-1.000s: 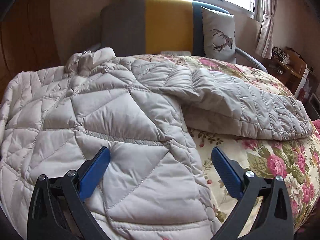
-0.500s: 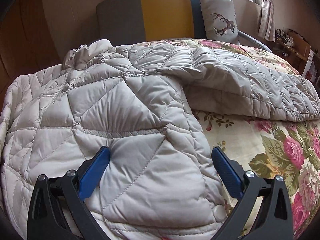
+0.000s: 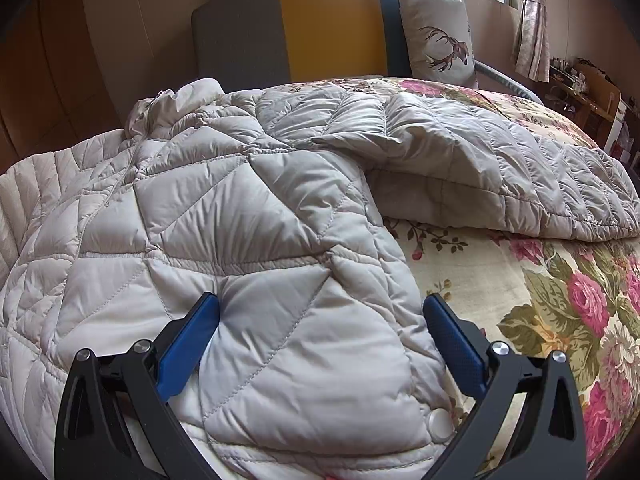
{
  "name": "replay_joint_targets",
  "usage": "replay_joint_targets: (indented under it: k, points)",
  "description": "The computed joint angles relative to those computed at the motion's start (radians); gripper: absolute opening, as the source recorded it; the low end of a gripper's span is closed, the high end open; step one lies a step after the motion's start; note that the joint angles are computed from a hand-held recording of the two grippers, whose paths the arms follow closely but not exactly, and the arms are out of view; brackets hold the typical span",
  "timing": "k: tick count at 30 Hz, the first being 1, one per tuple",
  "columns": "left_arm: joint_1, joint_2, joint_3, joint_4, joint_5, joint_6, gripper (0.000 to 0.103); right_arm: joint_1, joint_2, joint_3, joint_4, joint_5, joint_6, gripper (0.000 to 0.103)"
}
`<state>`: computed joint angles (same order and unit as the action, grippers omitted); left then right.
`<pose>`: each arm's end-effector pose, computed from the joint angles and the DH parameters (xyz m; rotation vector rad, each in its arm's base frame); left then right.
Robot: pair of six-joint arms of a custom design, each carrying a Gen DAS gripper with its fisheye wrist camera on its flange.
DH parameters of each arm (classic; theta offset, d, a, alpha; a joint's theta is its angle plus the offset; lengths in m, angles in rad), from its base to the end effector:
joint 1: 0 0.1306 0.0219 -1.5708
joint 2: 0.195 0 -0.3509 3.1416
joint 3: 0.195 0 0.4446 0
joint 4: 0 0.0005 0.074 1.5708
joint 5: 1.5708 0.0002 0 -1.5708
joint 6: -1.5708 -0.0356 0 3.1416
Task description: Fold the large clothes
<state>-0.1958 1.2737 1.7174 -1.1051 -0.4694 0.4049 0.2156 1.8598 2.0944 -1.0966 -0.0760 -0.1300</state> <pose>0.4650 -0.0763 0.6054 -0.4724 2.1035 0.1794 0.6723 0.1495 0.4613 -0.1389 2.4410 0.2471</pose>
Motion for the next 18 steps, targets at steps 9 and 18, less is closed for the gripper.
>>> replay_joint_targets:
  k: [9, 18]
  points:
    - [0.256, 0.031, -0.050, -0.057, 0.082, 0.120, 0.014, -0.001, 0.002, 0.002, -0.002, 0.000, 0.001, 0.101]
    - [0.393, 0.019, -0.115, -0.059, 0.088, 0.275, 0.087, -0.001, 0.002, 0.001, 0.000, 0.000, 0.001, 0.101]
